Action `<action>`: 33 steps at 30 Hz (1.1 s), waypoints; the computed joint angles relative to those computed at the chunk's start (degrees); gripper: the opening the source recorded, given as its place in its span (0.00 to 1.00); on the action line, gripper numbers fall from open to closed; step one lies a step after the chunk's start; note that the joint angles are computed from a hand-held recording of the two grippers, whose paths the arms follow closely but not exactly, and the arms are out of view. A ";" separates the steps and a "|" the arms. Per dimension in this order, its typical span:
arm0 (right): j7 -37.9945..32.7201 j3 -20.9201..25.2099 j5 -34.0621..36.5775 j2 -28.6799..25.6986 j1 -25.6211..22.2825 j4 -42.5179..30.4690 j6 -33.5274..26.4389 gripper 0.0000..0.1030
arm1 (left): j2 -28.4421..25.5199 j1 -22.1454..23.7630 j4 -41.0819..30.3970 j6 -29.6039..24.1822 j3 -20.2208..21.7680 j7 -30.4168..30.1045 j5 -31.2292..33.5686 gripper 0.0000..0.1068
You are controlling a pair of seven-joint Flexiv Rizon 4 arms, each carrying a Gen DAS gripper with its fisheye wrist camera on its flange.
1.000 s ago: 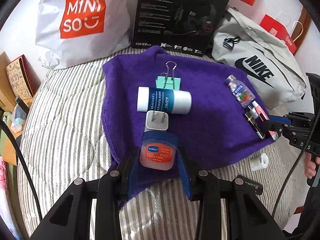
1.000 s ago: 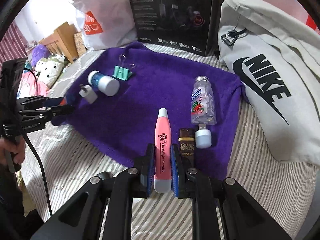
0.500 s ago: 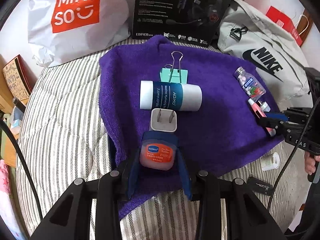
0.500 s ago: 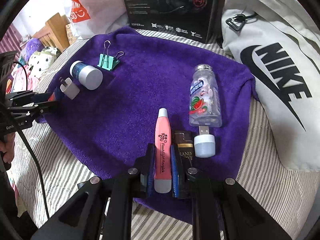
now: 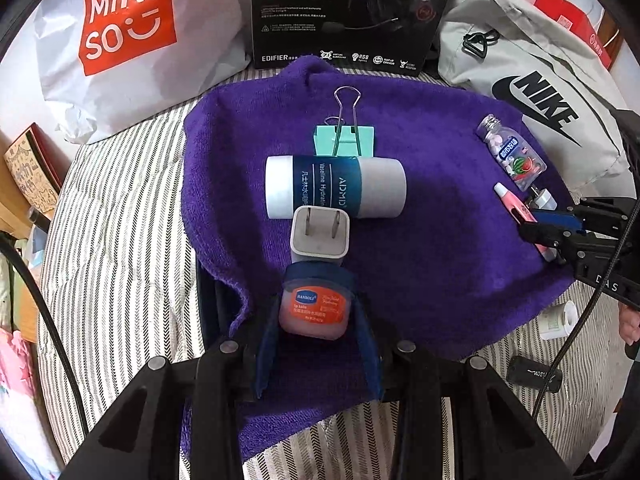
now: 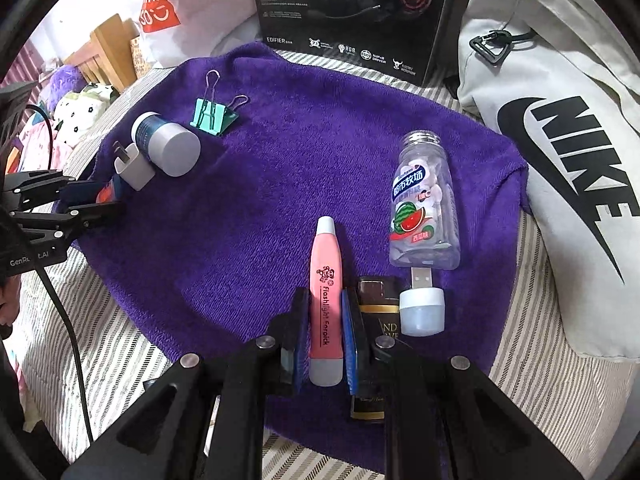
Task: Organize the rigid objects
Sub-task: 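Set the lip balm by the plug with the left tool while the right tool sets the highlighter down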
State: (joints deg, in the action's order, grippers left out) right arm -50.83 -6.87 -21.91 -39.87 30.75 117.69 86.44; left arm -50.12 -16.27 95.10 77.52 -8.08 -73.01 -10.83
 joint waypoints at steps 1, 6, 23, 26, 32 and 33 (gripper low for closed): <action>0.02 -0.24 -0.09 0.02 0.24 0.04 -0.04 0.16 | 0.03 -0.45 -0.24 -0.42 0.55 -0.32 0.12 0.33; -0.02 -1.42 -0.31 -0.19 1.22 0.59 1.28 0.16 | -0.34 -2.41 -1.97 -2.09 2.80 -1.91 1.33 0.33; -3.65 -0.39 0.88 -0.19 0.37 0.92 2.57 0.22 | -0.60 -4.17 -4.78 -7.07 4.80 -4.61 2.99 0.46; -7.87 5.21 2.78 0.35 -4.01 0.32 0.97 0.39 | -0.63 -3.96 -5.39 -8.48 4.53 -5.49 3.15 0.49; -3.21 -1.89 1.29 3.58 2.82 5.18 3.06 0.41 | 0.68 -3.46 -4.38 -9.93 4.00 -8.03 2.72 0.58; -1.82 -4.64 1.49 4.57 5.42 6.88 4.37 0.41 | 1.17 -3.36 -3.71 -9.43 3.86 -8.25 2.80 0.62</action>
